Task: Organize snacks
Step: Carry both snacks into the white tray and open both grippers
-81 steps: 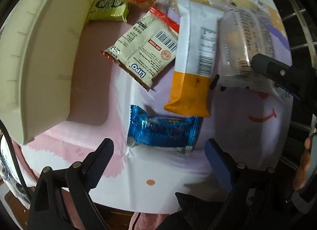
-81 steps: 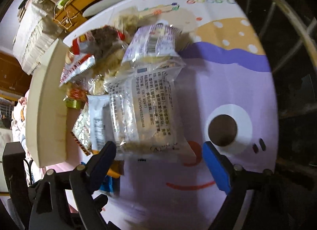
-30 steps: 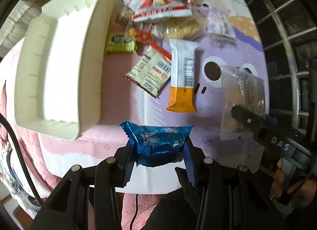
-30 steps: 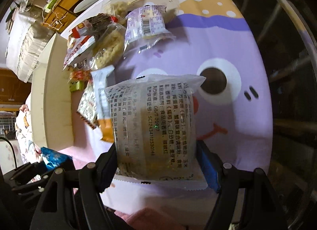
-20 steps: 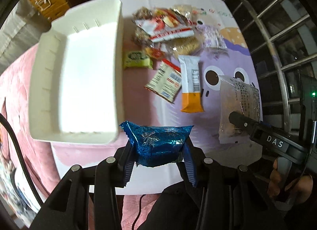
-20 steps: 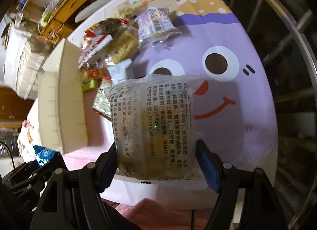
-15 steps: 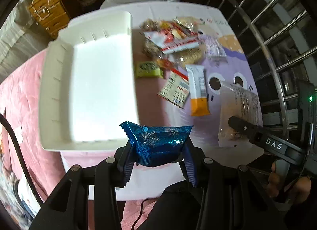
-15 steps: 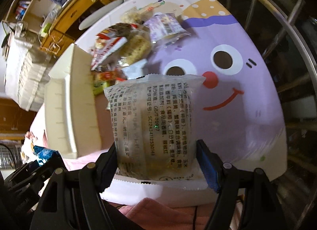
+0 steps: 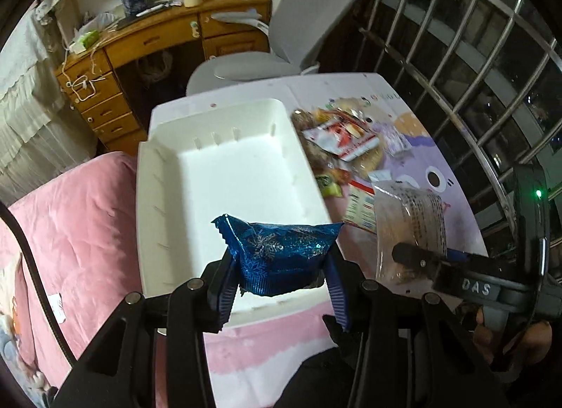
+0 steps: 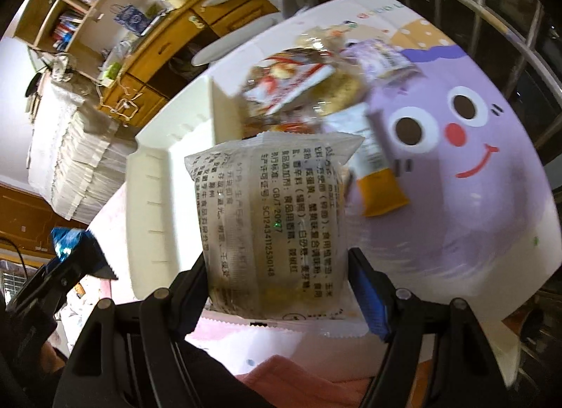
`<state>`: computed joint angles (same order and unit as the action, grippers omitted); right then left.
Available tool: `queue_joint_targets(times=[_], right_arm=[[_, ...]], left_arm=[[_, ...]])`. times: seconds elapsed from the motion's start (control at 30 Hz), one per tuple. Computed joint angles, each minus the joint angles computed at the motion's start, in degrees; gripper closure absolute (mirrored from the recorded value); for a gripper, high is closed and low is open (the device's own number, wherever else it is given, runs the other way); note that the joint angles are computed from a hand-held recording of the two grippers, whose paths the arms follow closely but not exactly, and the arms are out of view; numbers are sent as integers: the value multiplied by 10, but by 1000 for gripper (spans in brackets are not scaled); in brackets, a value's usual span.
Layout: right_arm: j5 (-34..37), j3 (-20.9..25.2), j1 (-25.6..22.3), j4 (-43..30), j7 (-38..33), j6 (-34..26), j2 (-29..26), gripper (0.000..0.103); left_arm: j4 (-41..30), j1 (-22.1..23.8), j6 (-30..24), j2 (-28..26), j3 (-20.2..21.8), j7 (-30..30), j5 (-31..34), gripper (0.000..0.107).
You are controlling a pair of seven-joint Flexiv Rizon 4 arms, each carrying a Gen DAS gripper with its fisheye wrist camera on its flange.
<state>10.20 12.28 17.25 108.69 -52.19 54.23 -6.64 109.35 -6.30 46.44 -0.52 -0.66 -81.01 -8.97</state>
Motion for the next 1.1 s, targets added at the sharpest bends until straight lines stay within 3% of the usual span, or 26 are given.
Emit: queue_joint_targets(times=[0.27,0.53,0.6,0.63,0.67,0.73,0.9,1.1], right_arm=[[-27,17,34,-15,6,52,-24,28],[-80,21,60,-50,-16,58,-47,28],[-87,21,63,-58,-25,62,-52,27],[-93,20,65,-59,-25,65,-55,27],[-103,16,68,-57,-16,68,-55,24],[-120,11,72,-57,2,65,-58,20],[-123,12,66,-42,10,75,-51,20],[-121,12,57,-17,32,64,-33,20]], left_arm=[[48,30,53,18,27,36,-37,63],[80,50,86,32,37,38,-68,61],[85,53,94,34,37,27,-68,50],[83,54,93,34,35,15,-58,36],[84,55,94,36,35,5,-50,31],[89,54,98,39,34,5,-54,31],[82,53,86,39,28,-22,-23,29],[81,39,77,35,21,-13,-41,29]])
